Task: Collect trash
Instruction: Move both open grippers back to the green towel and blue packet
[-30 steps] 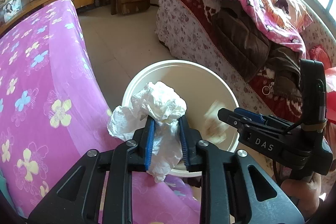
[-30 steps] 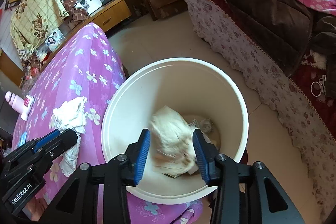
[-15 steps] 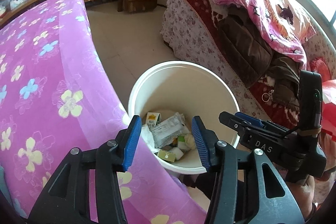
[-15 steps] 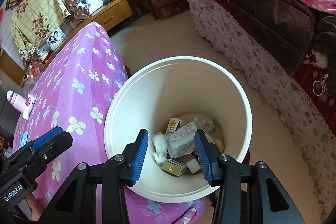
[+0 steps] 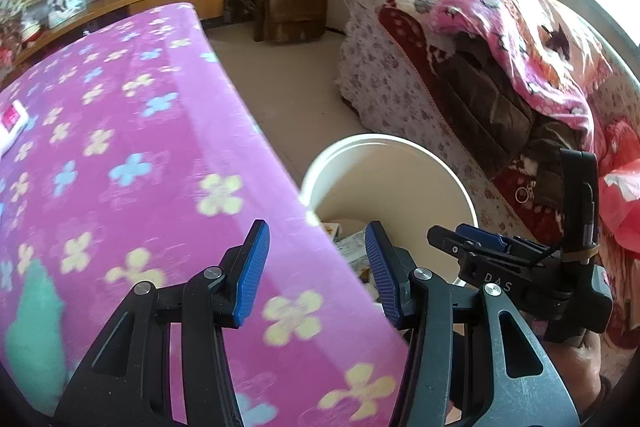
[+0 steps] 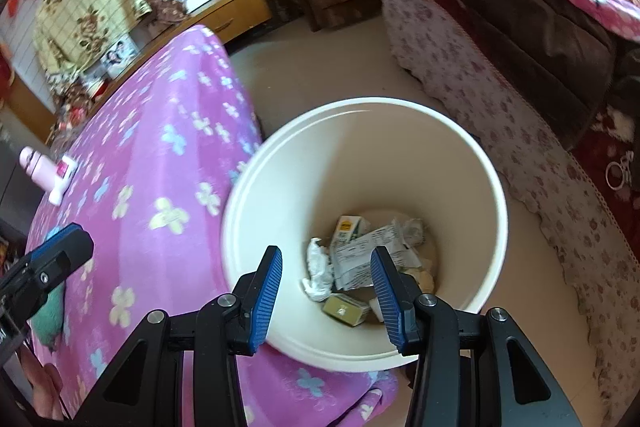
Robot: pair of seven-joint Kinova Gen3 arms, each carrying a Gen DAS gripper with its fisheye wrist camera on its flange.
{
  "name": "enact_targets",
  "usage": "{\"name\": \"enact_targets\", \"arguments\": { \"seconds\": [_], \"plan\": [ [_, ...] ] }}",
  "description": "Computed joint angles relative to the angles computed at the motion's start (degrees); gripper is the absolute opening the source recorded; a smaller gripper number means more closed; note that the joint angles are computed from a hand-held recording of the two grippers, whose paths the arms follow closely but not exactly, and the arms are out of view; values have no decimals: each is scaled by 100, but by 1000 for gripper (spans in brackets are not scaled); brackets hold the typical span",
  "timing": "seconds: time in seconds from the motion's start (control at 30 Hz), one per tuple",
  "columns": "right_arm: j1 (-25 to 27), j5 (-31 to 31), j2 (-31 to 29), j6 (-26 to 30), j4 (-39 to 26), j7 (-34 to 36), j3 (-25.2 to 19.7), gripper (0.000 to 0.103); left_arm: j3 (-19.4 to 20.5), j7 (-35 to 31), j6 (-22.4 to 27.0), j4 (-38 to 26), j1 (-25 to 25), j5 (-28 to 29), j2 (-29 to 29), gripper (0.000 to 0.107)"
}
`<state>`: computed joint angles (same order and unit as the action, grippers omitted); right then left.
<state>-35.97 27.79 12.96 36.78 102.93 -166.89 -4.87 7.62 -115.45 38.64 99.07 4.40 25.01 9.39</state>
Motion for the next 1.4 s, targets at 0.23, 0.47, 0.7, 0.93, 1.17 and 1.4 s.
{"name": "enact_targets", "arguments": {
  "seconds": [0.23,0.47,0.7,0.93,1.17,1.4],
  "plan": [
    [-177,-179,171,115,-574,459,-191,46,-363,-108,334,-14,-469,0,-243,48],
    [-390,-756,530,-56,-1265,1312,-320,47,-778,30,469,-290,-1121,-227,-76,48],
    [-886,-818,804,189,-1934,1694,-158,51,-755,-135,540,-1202,-2141,100,804,48],
    [-1095,-949,1155,464,-2554,2023,-130,53,-600,40,736,-2253,-2585,118,1760,48],
    [-1095,-1345,1543,656,-3108,2550,-164,53,-366,-55,1482,-2649,-2955,-50,2162,48],
    [-1261,-1561,1783,722,-3542,2802,-96,54,-327,-1269,2437,-2107,-3652,373,1717,48]
  ]
}}
